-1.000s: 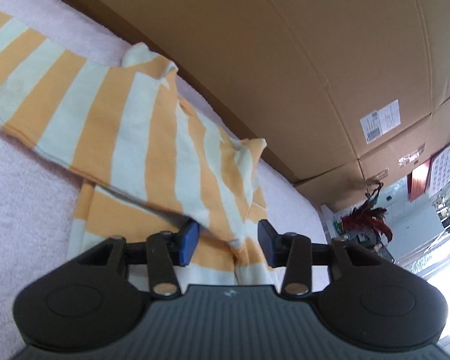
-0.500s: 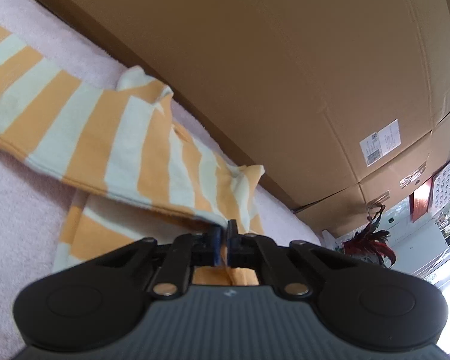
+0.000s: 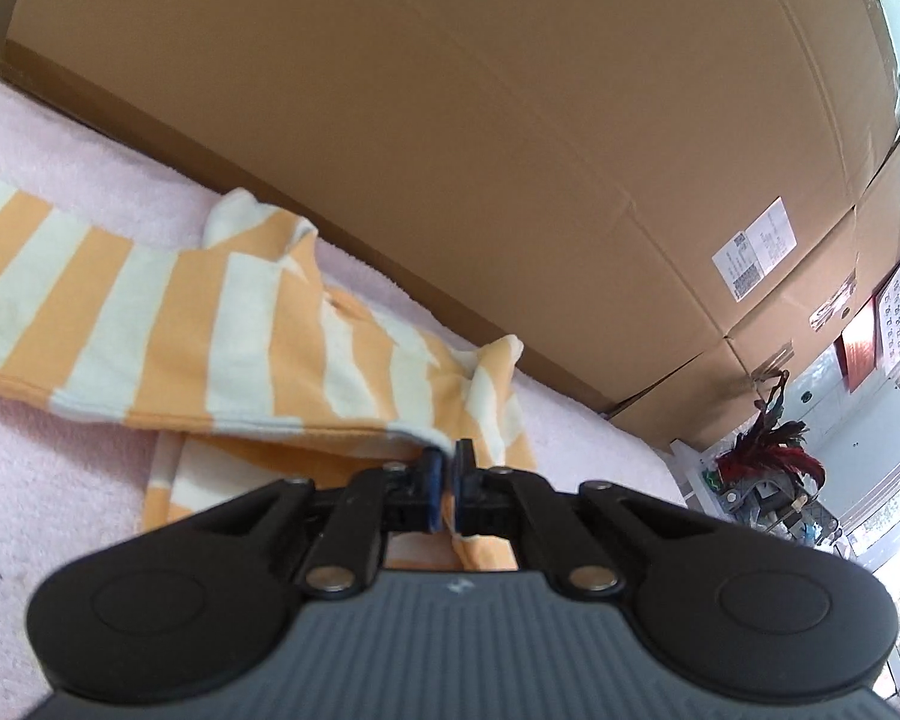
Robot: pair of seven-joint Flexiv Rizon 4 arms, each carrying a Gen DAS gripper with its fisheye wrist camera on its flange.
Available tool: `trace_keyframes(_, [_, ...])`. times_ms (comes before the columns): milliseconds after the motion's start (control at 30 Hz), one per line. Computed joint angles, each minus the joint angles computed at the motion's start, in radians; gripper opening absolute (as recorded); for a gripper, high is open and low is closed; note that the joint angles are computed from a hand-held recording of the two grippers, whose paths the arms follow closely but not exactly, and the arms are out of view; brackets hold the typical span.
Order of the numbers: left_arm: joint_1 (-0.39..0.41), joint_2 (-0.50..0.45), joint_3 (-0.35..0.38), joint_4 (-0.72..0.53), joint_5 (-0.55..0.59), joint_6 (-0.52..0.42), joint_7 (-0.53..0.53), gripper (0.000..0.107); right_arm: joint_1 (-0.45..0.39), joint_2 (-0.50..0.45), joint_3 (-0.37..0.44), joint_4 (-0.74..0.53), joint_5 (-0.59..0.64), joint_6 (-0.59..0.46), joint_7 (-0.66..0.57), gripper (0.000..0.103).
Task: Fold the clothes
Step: 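Pinch the folded shirt edge with the left gripper while the right gripper hovers beside it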
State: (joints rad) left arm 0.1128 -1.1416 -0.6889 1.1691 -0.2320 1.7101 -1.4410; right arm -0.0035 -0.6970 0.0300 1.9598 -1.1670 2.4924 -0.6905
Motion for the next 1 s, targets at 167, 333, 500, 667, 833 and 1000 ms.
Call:
trace_keyframes(167, [0.005,-0.01,-0.016,-0.007,0.005,-0.002,0.008,0.0,0.02,0.009,0.009,0.007,0.004,-0.028,-0.039,0.035])
trace_keyframes(333, [0.008,-0.007,-0.014,-0.001,0.009,0.004,0.01,0.0,0.162,0.065,0.004,0.091,0.34,-0.132,-0.362,0.032])
trace_keyframes(500, [-0.006,-0.009,0.011,-0.017,0.013,0.002,0.013,0.0,0.188,0.085,0.02,0.102,0.459,-0.189,-0.493,0.003])
trace_keyframes(667, [0.022,-0.013,-0.038,0.0,0.048,0.035,0.034,0.0,0.026,0.05,0.138,0.062,0.261,-0.13,-0.35,0.004])
trace_keyframes(833, [-0.01,-0.008,0.032,-0.023,0.036,0.002,0.03,0.0,0.025,0.044,0.099,0.046,0.164,-0.155,-0.261,0.033])
trace_keyframes(1000, [0.017,-0.044,-0.023,-0.011,0.034,0.024,0.031,0.0,-0.048,0.073,0.058,0.059,0.038,-0.097,-0.174,0.033])
